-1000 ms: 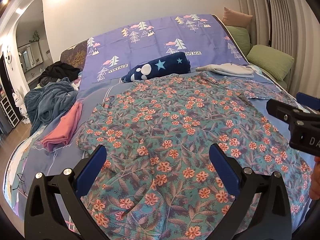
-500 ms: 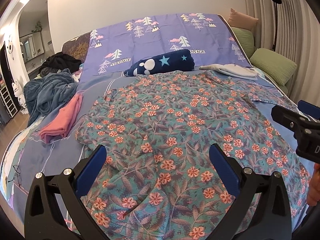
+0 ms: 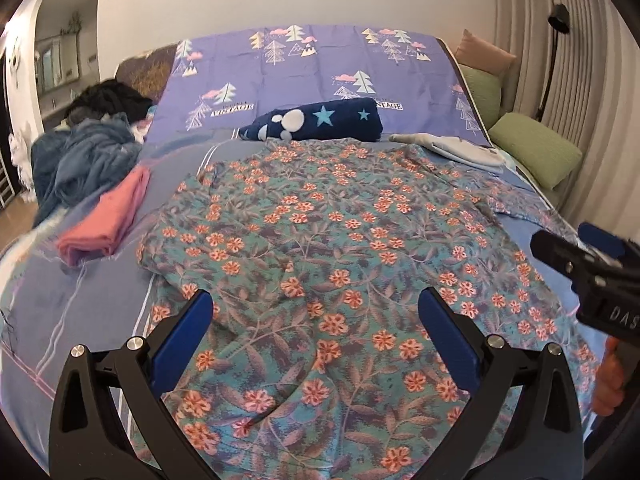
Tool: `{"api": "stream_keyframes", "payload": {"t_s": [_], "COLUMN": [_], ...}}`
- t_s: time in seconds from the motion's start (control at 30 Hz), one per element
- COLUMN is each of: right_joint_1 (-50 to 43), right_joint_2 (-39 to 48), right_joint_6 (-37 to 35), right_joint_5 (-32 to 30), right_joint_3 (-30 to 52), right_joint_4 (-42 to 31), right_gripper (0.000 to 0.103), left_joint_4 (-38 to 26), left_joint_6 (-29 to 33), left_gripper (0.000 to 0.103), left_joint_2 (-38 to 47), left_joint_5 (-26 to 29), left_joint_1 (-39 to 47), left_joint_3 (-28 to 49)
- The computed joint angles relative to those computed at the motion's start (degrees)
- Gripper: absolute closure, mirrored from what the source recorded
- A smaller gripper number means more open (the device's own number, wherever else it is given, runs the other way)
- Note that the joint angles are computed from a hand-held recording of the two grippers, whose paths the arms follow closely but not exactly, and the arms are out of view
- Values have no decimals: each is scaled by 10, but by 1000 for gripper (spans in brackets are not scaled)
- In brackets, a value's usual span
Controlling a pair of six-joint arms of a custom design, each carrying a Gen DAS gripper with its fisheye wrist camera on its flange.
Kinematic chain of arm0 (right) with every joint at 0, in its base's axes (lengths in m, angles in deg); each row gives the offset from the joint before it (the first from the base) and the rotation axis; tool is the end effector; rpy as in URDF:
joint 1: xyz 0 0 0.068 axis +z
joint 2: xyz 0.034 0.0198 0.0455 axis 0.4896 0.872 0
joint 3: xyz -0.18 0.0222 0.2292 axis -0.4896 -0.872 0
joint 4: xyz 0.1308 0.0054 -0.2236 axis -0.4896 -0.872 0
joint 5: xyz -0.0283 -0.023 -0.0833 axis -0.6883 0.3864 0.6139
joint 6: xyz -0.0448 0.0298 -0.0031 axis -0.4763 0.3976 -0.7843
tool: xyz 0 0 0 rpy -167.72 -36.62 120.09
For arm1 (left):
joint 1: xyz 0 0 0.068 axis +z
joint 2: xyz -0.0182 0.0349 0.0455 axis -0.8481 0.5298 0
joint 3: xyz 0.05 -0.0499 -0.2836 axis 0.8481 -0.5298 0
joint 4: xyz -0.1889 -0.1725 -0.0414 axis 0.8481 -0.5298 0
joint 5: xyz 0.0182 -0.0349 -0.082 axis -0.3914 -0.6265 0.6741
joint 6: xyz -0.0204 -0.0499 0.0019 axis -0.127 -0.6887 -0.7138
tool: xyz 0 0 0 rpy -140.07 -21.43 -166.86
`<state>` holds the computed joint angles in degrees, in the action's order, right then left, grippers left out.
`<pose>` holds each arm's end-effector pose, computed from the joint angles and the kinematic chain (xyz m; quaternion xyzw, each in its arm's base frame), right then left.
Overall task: Fold small clothes
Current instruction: 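Grasp the shirt sleeve edge with the right gripper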
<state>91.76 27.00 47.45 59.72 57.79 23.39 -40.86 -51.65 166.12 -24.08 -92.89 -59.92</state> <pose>0.1231 0.1743 0.1674 0.1349 0.8771 -0.0557 0.4576 0.2105 -0.1398 0.1749 0.1696 0.8853 -0.0919 0.4232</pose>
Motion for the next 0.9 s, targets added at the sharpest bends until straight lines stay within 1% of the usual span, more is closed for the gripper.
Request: {"api": "stream_keyframes", "payload": {"t_s": [0.07, 0.13, 0.2, 0.27, 0.3, 0.33, 0.37, 0.4, 0.43, 0.5, 0.6, 0.67, 0.73, 0.8, 0.9], "right_joint_1": [0, -3, -3, 1, 1, -5, -12, -14, -26, -25, -1, 21, 34, 46, 40], "right_joint_2": [-4, -26, -44, -38, -32, -24, -16, -4, 13, 41, 82, 108, 131, 158, 204], "right_joint_6": [-15, -54, -93, -112, -128, -152, -174, -183, -200, -213, -256, -299, -335, -367, -398], "right_joint_5": [-13, -50, -88, -115, -134, -167, -205, -232, -280, -307, -308, -306, -308, -312, -343], "right_joint_3": [-5, -27, -56, -71, -77, -83, -89, -89, -92, -81, -40, -7, 23, 62, 114], "right_joint_4": [20, 76, 149, 200, 229, 264, 302, 327, 366, 394, 388, 376, 362, 347, 336], "right_gripper": [2, 2, 2, 12, 28, 49, 61, 80, 83, 84, 84, 79, 67, 61, 61], "left_joint_4": [4, 11, 11, 4, 4, 8, 9, 10, 10, 12, 11, 9, 10, 12, 14], "left_joint_6": [12, 17, 20, 21, 22, 23, 25, 27, 29, 31, 31, 35, 42, 49, 52], "left_gripper": [1, 1, 1, 1, 1, 1, 1, 1, 1, 1, 1, 1, 1, 1, 1], "left_joint_2": [1, -4, -15, -23, -26, -30, -33, -36, -39, -44, -44, -42, -37, -34, -33], "left_joint_5": [-29, -49, -37, -16, -7, 1, 7, 15, 22, 32, 45, 57, 63, 64, 73], "left_joint_1": [3, 11, 48, 90, 110, 130, 144, 160, 175, 207, 245, 269, 284, 296, 310], "left_joint_3": [1, -1, -2, 1, 0, -4, -6, -8, -10, -14, -15, -17, -17, -18, -19]}}
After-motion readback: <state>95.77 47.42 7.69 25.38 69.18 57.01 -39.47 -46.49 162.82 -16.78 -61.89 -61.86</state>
